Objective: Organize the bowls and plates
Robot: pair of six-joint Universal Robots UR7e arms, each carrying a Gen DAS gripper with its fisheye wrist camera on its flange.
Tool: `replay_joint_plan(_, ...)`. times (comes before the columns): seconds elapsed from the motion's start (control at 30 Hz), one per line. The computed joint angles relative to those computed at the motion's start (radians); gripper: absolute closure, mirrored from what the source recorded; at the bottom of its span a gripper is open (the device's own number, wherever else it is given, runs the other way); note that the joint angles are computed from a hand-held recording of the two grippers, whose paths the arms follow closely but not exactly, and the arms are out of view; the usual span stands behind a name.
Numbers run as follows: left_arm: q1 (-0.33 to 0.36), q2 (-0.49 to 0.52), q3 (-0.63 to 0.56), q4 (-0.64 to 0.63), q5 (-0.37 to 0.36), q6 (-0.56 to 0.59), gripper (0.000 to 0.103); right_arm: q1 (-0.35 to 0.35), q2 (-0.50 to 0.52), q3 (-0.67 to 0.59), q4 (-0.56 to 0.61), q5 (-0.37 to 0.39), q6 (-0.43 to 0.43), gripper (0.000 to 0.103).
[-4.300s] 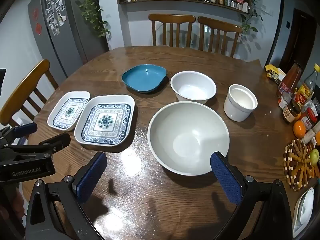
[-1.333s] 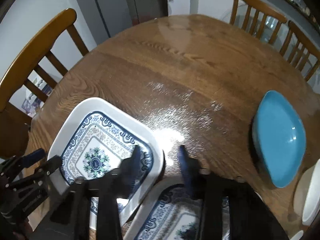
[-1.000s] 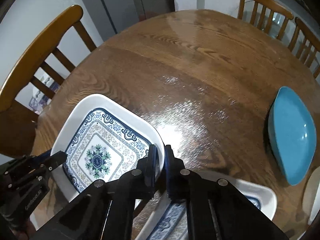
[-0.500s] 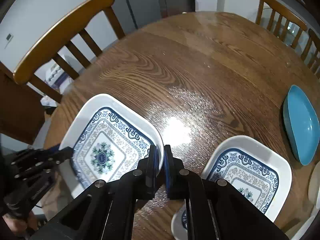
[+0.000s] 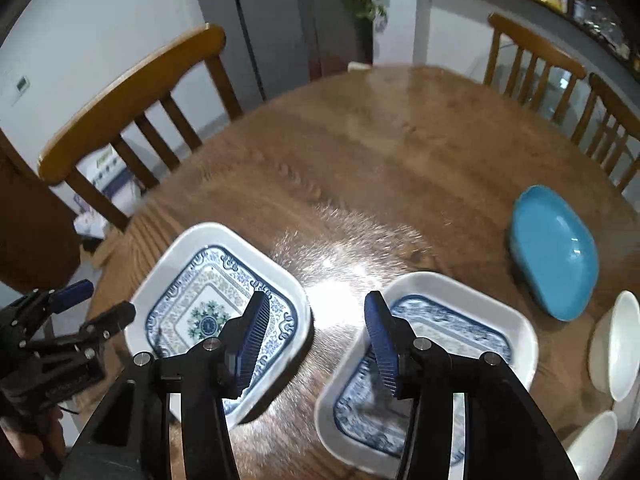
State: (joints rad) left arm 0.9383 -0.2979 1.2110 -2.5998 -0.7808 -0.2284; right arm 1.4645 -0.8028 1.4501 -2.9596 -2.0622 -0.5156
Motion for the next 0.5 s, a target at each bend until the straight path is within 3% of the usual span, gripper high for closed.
replay_joint_plan(0.23, -0.043, 0.027, -0.013, -0.059, -0.203, 0.123, 0.032, -0.027, -0.115, 0.139, -0.146, -0.026, 0.068, 0.053)
replay_joint_plan(0.4, -0.062, 0.104, -0.114, -0.006, -0.29, 0.185, 0.034, -0.067, -0.177, 0.221, -0.181, -0.071, 0.112, 0.053)
replay_joint_plan(0.5, -0.062, 0.156, -0.194, 0.058, -0.344, 0.206, 0.038, -0.098, -0.205, 0.264, -0.181, -0.057, 0.143, 0.053)
